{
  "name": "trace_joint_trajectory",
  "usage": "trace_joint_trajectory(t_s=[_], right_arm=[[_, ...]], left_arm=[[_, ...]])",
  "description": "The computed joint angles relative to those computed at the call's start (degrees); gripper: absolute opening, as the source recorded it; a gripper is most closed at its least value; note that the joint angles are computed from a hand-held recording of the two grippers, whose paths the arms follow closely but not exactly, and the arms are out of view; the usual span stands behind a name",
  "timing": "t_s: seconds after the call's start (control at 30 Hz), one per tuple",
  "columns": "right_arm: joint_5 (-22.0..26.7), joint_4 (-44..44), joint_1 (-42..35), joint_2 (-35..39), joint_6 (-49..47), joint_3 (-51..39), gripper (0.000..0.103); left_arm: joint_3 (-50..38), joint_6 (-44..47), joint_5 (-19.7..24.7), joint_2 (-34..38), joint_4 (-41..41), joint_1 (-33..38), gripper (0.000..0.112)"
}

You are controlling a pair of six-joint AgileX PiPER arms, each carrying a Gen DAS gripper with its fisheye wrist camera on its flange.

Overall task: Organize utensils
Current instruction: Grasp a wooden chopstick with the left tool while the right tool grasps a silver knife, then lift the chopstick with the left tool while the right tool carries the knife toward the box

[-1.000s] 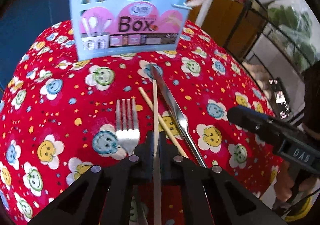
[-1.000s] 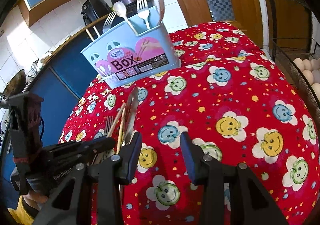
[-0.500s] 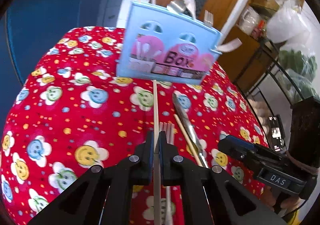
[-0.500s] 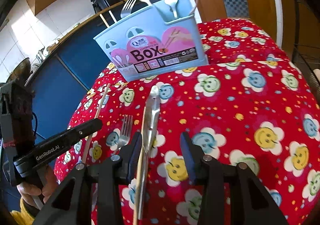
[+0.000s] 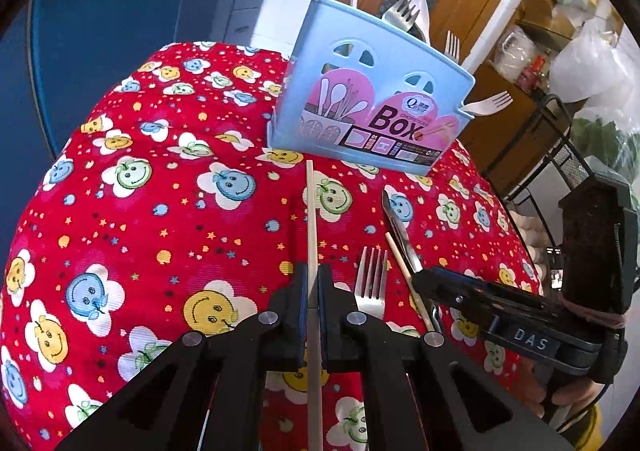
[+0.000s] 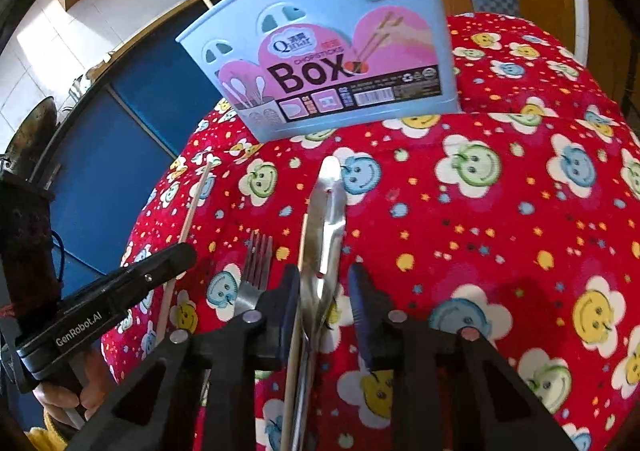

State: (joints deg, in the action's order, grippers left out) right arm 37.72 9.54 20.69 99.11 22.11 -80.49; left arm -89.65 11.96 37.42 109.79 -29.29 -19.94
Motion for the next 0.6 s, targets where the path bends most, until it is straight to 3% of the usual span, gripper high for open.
trace_joint_trajectory(t_s=[0.2, 0.4, 0.6], right_arm=[[0.72, 9.39, -3.4, 2.48, -6.61, -2.22, 0.022], [1.87, 11.49, -4.23, 4.65, -8.04, -5.28, 0.021], [-0.53, 13.94, -4.9, 2.07, -9.92, -2.25, 0.021]], left_arm=[[0.05, 1.1, 0.04, 0.41, -1.45, 0.61, 0.004], [-0.12, 1.65, 0.02, 0.65, -2.31, 1.03, 0.004], [-0.19, 2.77, -0.26, 0.22, -3.56, 0.98, 0.004]])
